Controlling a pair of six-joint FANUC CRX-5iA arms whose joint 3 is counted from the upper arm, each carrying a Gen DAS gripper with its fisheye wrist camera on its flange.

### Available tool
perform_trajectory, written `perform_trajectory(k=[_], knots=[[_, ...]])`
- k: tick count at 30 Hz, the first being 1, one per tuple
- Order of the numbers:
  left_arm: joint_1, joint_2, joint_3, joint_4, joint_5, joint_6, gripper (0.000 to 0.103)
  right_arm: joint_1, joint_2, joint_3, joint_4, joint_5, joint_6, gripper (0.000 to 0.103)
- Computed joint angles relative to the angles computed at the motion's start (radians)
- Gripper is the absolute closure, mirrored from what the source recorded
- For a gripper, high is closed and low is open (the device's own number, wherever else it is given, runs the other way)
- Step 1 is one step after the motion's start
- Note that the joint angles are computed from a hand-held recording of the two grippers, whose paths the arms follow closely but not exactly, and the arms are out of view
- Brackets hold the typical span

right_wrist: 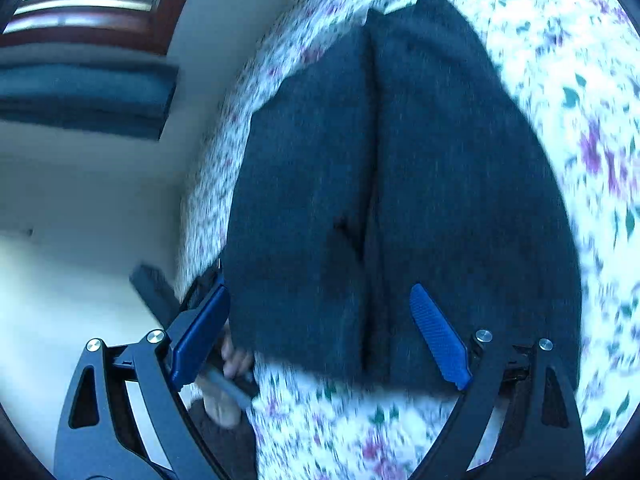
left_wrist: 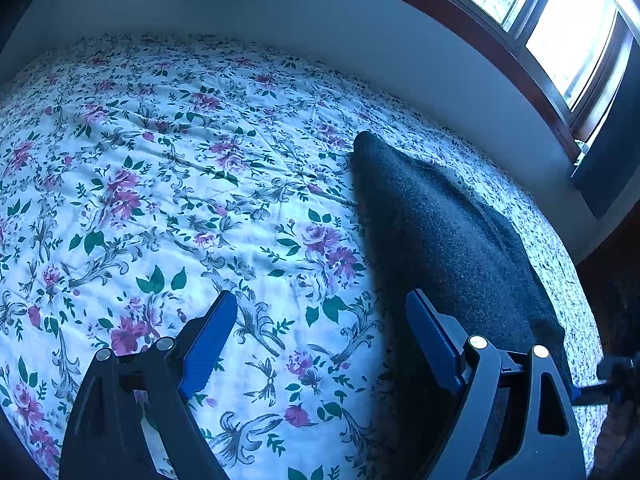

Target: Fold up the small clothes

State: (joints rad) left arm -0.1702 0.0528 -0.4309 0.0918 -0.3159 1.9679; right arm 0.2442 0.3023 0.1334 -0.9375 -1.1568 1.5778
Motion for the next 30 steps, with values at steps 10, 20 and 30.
perform_trajectory(k=[10,20,30], knots=[[0.002,0.003,-0.007,0.026,0.012,-0.023,0.018,-0.083,0.061,0.027,-0.244,-0.010,0.123,0.011],[0.005,0.001,-0.016,0.054,0.020,-0.047,0.018,-0.090,0.150,0.115,-0.299,0.038,0.119,0.011],[0.006,-0.001,-0.024,0.069,0.027,-0.059,0.018,-0.048,0.140,0.128,-0.220,0.093,0.118,0.011]])
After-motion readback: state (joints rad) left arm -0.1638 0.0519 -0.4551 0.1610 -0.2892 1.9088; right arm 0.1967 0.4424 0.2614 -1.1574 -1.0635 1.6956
